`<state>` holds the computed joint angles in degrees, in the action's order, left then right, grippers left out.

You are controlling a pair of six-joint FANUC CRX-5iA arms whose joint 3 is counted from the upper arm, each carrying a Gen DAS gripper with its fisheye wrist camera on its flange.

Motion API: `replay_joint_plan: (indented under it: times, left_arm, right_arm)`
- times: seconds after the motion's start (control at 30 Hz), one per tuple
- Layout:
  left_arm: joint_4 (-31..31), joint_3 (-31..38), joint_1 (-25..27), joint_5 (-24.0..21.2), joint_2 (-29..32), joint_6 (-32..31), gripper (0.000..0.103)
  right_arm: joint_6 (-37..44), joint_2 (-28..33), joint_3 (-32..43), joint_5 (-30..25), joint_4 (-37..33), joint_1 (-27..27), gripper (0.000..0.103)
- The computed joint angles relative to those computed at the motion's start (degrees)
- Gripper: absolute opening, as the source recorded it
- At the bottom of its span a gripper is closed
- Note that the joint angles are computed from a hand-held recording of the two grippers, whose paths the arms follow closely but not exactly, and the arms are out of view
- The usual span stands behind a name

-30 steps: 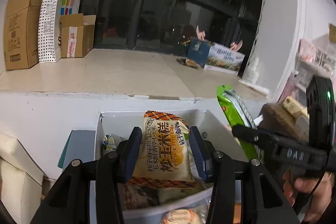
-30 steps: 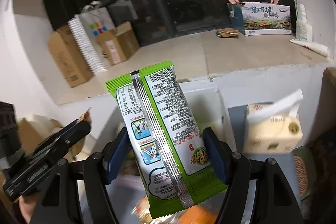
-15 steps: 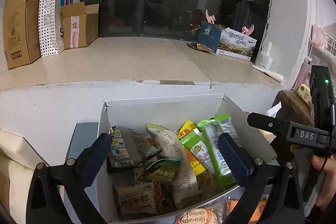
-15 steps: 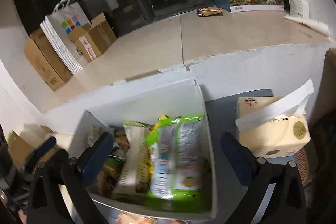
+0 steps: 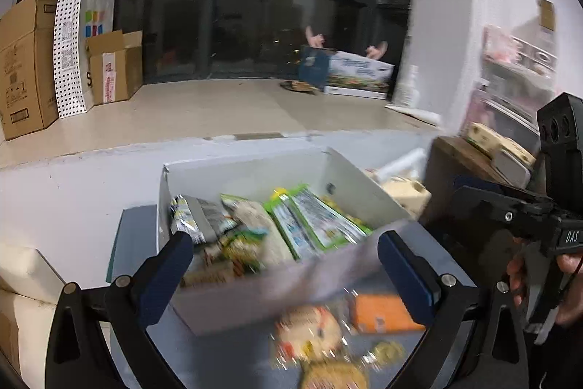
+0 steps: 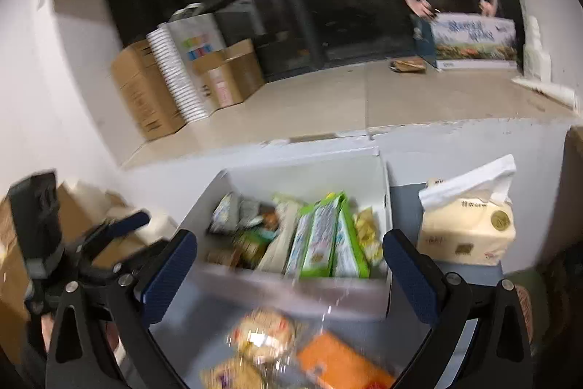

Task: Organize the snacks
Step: 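Move both tools back toward the remaining snacks, then grasp the jelly cup with the right tool while the left tool grasps the round biscuit pack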

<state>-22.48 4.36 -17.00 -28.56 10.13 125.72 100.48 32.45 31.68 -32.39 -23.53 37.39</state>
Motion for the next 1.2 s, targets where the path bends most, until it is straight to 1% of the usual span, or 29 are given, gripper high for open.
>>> replay_joint_plan:
  times: [0.03,0.1,0.17,0.27,0.3,0.33,0.37,0.4,0.5,0.57,0.63,0.67,0.73,0.77,0.8,0.97,1.03,1.13,1.2]
  left_arm:
    - [-0.5,-1.27,-0.66,0.45,-1.04,0.68,0.103]
    - [-2.1,-4.06,-1.98,1.5,-3.25,4.02,0.103]
    - [0.54,-7.95,-2.33,4.28,-5.36,3.57,0.103]
    - [-0.92,-10.87,-4.57,4.79,-7.35,5.49,0.103]
    - [-2.79,-10.88,-5.7,3.8,-7.66,7.09,0.103]
    - [-5.35,-10.67,-7.09,2.37,-7.94,9.63,0.103]
    - [-6.18,-11.1,-7.98,1.91,-8.4,10.48,0.103]
    - [-6.24,-11.74,-8.46,2.03,-8.88,10.62,0.103]
    - [-8.87,-12.6,-10.68,0.93,-10.14,13.74,0.103]
    - [-11.25,-12.5,-12.07,-0.42,-10.55,16.72,0.103]
    - [-12.15,-13.11,-12.91,-0.38,-10.96,18.82,0.103]
    - [-11.95,-13.39,-12.97,-0.36,-11.06,18.87,0.103]
    - [-12.67,-13.61,-13.7,-1.4,-11.24,19.86,0.103]
    - [-12.74,-13.69,-13.99,-2.16,-11.33,20.33,0.103]
    - [-12.92,-13.98,-14.22,-2.32,-11.53,20.81,0.103]
    - [-14.26,-14.89,-15.38,-4.23,-12.45,22.72,0.103]
    - [-15.25,-15.41,-15.88,-5.1,-13.1,24.28,0.103]
    - [-16.3,-16.5,-16.21,-5.31,-13.97,26.8,0.103]
    - [-15.86,-16.92,-15.97,-5.29,-13.99,27.09,0.103]
  right_arm:
    - [0.98,-1.55,-2.43,1.16,-0.3,0.13,0.103]
    - [4.99,-5.74,-8.55,3.67,-3.83,-0.06,0.103]
    - [9.01,-9.66,-14.02,4.82,-9.0,-0.86,0.103]
    - [14.6,-13.89,-20.37,6.18,-15.51,-2.06,0.103]
    - [14.88,-15.17,-22.88,7.4,-15.27,-1.85,0.103]
    - [13.48,-16.42,-25.66,8.88,-13.47,-1.22,0.103]
    - [12.5,-17.52,-28.2,10.1,-12.25,-0.8,0.103]
    - [12.9,-18.24,-29.75,10.33,-12.85,-0.93,0.103]
    - [14.41,-19.86,-33.58,11.02,-14.65,-1.39,0.103]
    - [11.85,-20.28,-35.82,13.2,-12.1,-0.67,0.103]
    - [8.24,-20.29,-37.52,15.32,-8.67,0.1,0.103]
    - [7.8,-20.06,-37.67,15.72,-8.17,0.18,0.103]
    - [9.41,-19.01,-36.42,14.24,-9.25,-0.37,0.103]
    - [9.23,-18.39,-35.9,13.67,-8.61,-0.31,0.103]
    - [7.91,-17.47,-35.31,13.1,-6.59,0.1,0.103]
    - [5.99,-13.12,-31.71,11.36,-2.32,1.51,0.103]
    - [1.53,-11.53,-31.27,12.52,2.18,2.61,0.103]
    - [2.21,-8.46,-26.94,9.15,1.37,2.42,0.103]
    - [-2.88,-6.91,-26.91,11.25,7.14,3.65,0.103]
